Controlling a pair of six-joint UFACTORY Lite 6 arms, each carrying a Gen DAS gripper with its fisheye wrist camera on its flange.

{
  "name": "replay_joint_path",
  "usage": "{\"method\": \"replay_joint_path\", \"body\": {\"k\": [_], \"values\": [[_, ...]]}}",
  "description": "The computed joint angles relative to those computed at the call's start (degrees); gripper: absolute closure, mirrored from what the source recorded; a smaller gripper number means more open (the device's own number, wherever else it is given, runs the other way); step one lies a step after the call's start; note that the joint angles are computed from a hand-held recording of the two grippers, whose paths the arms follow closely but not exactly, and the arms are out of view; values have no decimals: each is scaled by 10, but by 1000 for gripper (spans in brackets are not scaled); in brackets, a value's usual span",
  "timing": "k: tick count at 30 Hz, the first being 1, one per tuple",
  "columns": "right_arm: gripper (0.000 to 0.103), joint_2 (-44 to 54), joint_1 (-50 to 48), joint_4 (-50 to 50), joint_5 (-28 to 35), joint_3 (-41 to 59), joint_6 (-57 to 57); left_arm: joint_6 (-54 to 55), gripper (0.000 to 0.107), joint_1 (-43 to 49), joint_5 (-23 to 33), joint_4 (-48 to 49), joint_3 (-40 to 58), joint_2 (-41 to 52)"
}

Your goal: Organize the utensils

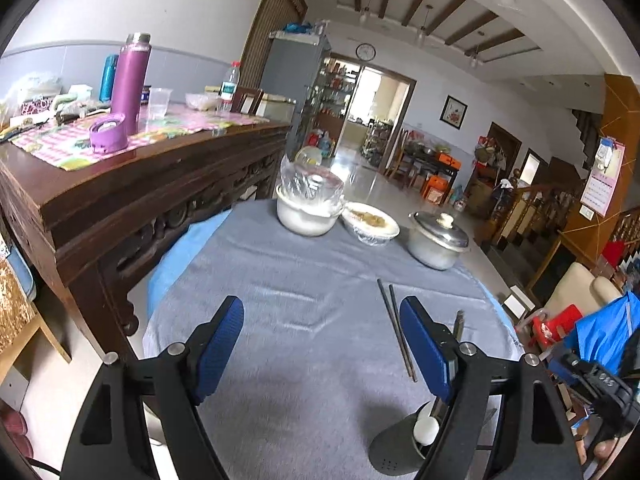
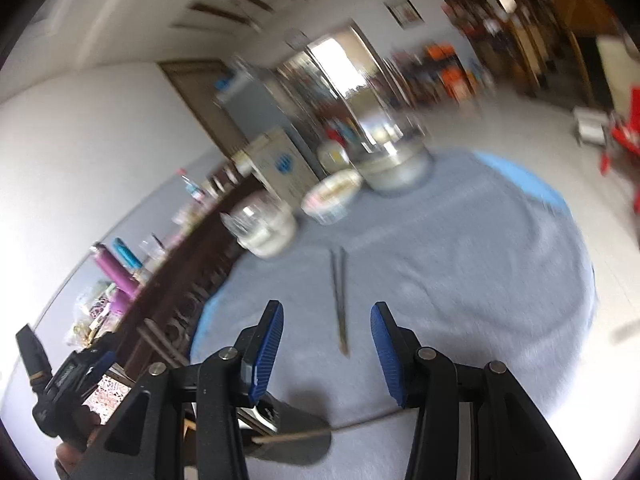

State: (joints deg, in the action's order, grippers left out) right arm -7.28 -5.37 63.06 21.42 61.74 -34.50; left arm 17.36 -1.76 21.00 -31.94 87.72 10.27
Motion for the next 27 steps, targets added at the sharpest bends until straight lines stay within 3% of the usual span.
{"method": "replay_joint_path", "body": {"k": [8,11,19,22,27], "values": [[54,96,-162,111,165,-51,-19,-19,26,-14,6,45,-11,21],[56,154,-207,173,219,-66,-38,-79,26,-24,11,112,-18,30],[64,244,-202,261,233,-61,-54,-195,26,-48,31,258,-27,55],[68,270,-191,281,232,-47,-54,-189,26,-48,36,260,-29,61],[84,280,-186,292,215,-52,-47,-176,26,-45,43,248,-25,67]]}}
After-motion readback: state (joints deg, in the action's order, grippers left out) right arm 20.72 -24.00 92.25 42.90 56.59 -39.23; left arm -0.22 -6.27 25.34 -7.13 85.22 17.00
